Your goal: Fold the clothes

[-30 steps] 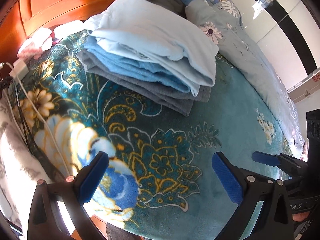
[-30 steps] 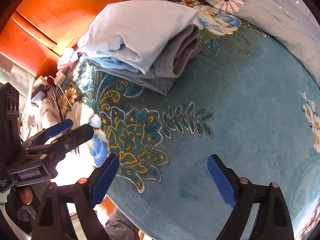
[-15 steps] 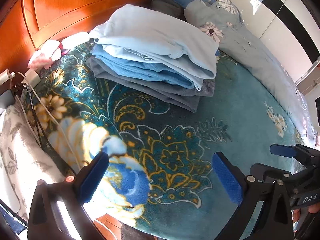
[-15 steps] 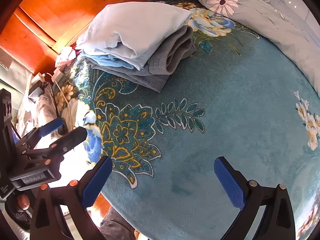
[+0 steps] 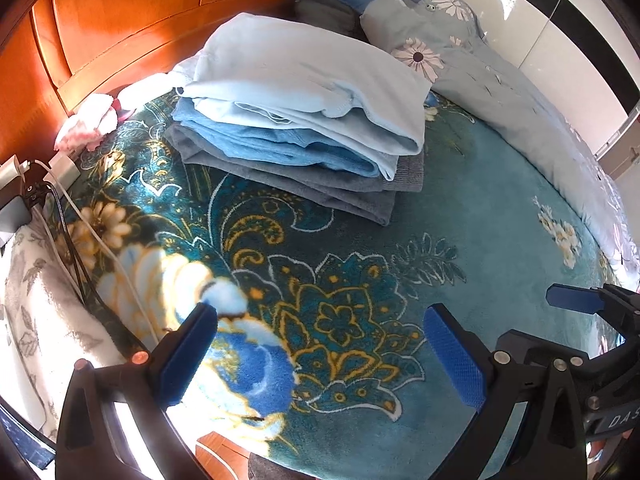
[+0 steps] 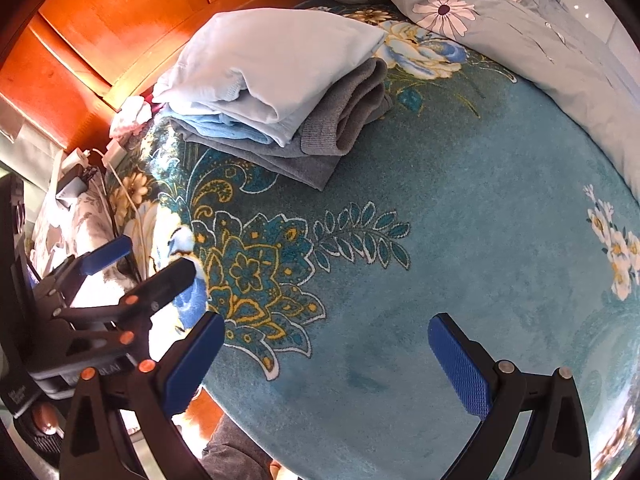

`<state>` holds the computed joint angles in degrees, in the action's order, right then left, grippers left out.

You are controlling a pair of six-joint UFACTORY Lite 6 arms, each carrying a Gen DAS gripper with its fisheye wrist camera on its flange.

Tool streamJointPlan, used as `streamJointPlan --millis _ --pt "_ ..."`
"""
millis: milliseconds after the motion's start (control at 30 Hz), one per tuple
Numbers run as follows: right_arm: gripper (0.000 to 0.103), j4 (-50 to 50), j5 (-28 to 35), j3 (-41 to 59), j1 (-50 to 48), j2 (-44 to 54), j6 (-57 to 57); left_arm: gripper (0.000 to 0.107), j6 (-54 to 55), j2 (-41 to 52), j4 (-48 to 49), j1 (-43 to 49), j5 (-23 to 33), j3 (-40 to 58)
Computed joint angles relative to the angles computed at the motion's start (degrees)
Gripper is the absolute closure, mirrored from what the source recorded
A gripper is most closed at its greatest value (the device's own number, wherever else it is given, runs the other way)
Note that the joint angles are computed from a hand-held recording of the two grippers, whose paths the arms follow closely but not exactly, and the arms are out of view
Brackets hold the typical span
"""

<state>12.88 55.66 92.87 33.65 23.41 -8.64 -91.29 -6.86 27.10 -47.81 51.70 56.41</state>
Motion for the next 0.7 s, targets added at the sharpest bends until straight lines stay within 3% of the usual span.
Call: streamJointPlan --millis 700 --pt "0.0 -1.0 0.7 1.0 1.5 0.9 1.1 0.004 -2.8 1.4 1.9 -2.3 4.5 1.0"
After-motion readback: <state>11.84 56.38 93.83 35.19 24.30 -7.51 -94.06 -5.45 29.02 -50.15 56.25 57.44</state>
